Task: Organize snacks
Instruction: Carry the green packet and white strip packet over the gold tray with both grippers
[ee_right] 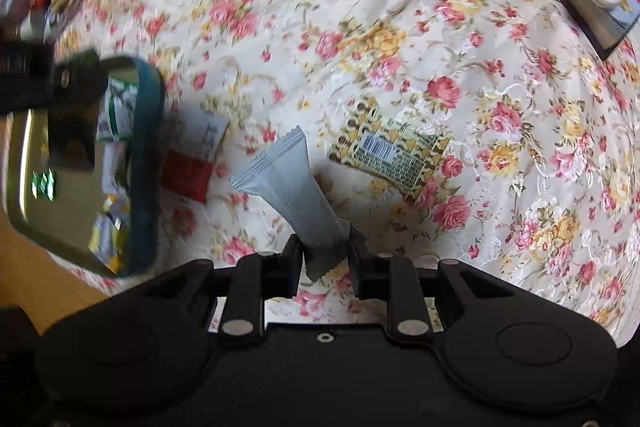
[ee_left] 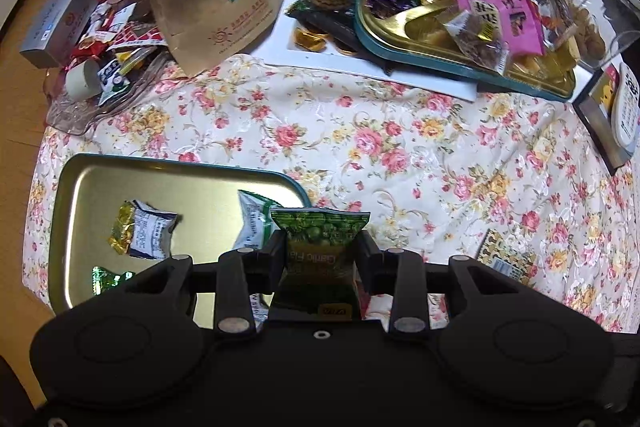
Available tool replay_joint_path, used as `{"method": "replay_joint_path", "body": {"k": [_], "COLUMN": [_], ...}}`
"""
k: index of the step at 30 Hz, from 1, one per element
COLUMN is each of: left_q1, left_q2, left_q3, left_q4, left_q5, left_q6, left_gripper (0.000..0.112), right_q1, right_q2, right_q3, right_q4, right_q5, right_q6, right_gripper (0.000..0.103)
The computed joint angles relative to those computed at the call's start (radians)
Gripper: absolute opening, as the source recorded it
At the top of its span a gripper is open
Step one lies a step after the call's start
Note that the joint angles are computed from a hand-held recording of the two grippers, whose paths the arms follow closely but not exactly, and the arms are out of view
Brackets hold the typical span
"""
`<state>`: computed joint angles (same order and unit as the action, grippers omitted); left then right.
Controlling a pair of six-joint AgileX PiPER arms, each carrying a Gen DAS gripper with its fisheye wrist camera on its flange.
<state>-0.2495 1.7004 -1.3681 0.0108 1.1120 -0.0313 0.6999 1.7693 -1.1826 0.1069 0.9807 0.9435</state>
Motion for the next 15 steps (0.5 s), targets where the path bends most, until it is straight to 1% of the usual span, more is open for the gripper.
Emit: {"method": "replay_joint_path", "body": {"k": [5,8,11,15], "left_q1": [0.073,0.121,0.171,0.239], "left_q2": [0.007,0.013,0.021,0.035], "left_q3": [-0.012,-0.022,-0.033,-0.047], "left_q4": [-0.007,-0.017,-0.03,-0.043], "left_q5": [0.005,0.01,0.018,0.024], "left_q6": [0.022,0.044,0.069,0.104], "left_gripper": [0.045,0.045,0.045,0.045], "right_q1": [-0.042,-0.038,-0.015,0.028], "right_q2": [-0.03,-0.017,0.012,0.088], "right_q3": [-0.021,-0.08,-0.159,-0.317], "right_q4": [0.016,-0.005,-0.015,-0.045], "right_q5": [-0.019,-0.008,0.002,0.053], "right_q6": [0.042,0.061,0.072,0.081], "right_gripper": [0.025,0.025,0.025,0.025]}}
